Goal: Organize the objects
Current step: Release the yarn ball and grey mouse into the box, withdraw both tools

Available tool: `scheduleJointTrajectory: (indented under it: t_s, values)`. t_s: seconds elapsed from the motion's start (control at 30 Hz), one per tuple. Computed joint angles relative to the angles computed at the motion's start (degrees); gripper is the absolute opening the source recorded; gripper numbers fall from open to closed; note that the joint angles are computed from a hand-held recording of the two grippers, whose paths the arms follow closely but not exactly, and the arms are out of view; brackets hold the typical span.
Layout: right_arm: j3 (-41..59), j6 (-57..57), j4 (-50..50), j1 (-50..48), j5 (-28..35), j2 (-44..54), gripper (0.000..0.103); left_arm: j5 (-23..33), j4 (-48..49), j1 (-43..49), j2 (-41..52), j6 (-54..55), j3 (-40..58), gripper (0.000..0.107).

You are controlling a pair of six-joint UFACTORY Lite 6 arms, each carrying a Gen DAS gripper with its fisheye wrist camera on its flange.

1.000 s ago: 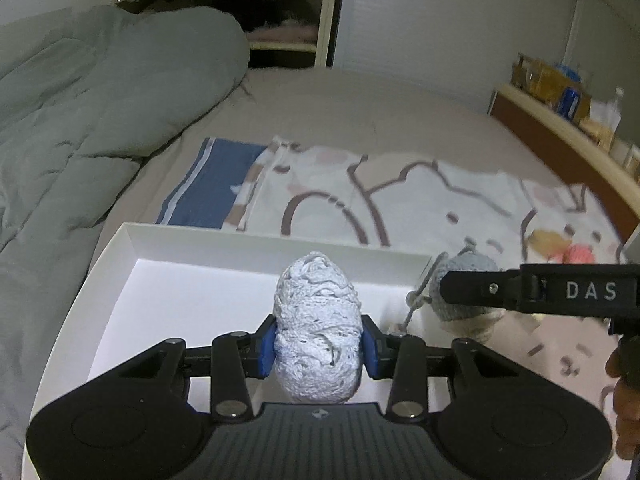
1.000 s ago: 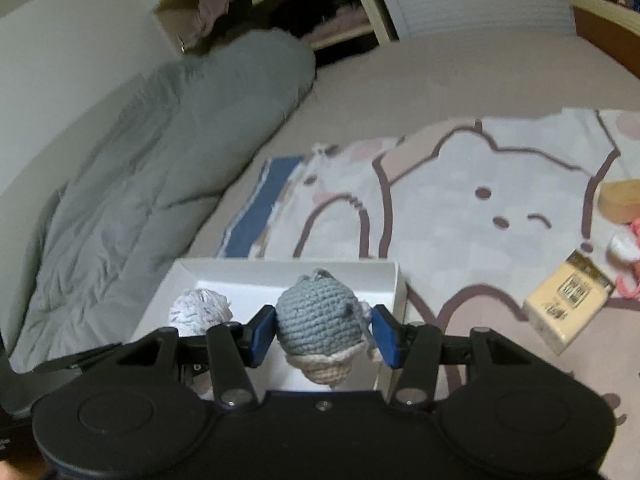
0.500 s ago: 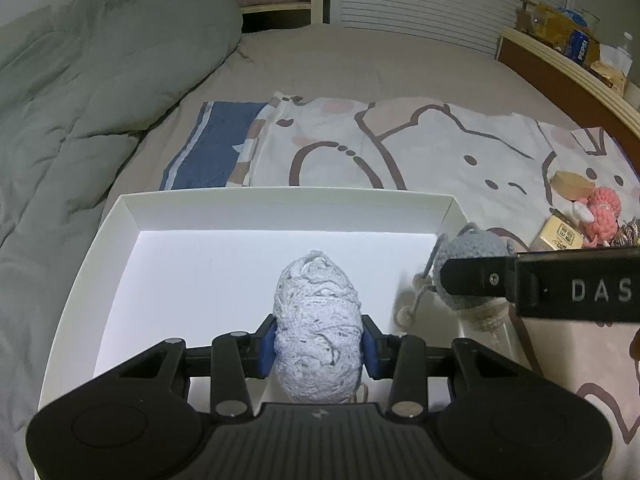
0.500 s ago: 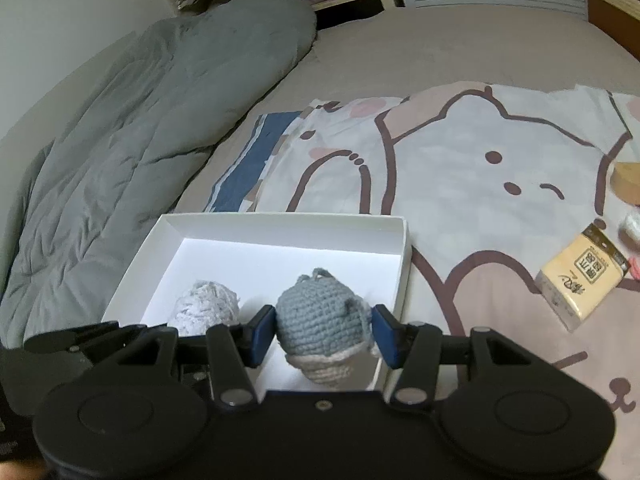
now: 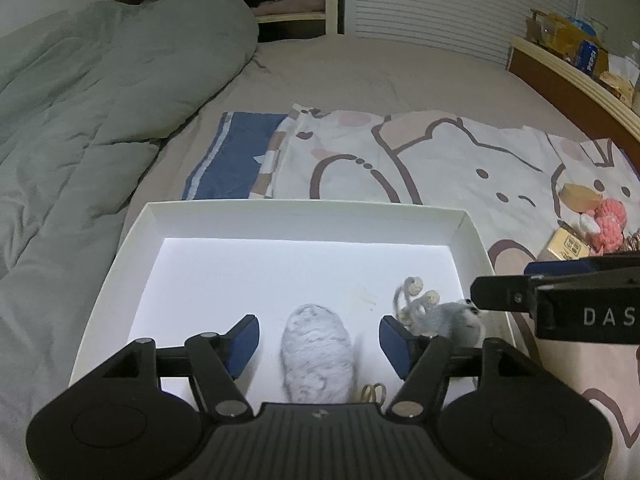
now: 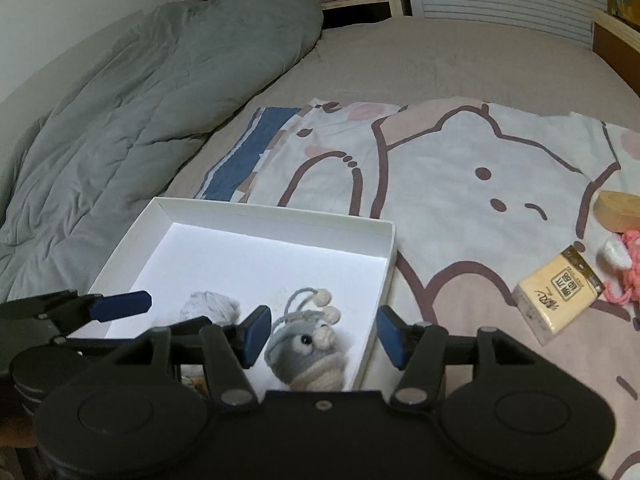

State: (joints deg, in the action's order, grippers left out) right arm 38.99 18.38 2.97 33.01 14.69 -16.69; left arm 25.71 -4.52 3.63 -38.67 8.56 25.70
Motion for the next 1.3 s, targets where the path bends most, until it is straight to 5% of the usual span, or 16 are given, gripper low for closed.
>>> scheduleJointTrajectory:
  t_s: [0.23, 0.5, 0.8, 1.0, 1.3]
  values:
    - [-0.63, -4.58, 4.07, -0.57, 0.49, -2.79, 0.063, 0.15, 1.09, 1.25, -1.85, -1.67, 0.14, 0.084]
    - [-1.84, -4.70, 1.71, -1.29, 3.63, -7.86, 0.070, 2.51, -4.76, 5.17, -4.33, 4.84, 0.96, 0.087]
    - [-5.60, -0.83, -4.15, -1.65, 6.24, -14.61, 0.084, 4.74, -4.49, 6.26, -8.03, 4.61, 0.86, 0.102]
    - [-8.00, 4.70, -10.45, -0.80, 7.62, -19.55, 0.103, 5.71, -3.46, 5.29, -9.50, 3.37, 0.36, 0.103]
    - [-9.53, 6.91, -12.99, -0.75, 10.51, -24.13, 0.103, 8.17, -1.86, 3.24, -13.10, 0.74, -0.10, 0.103]
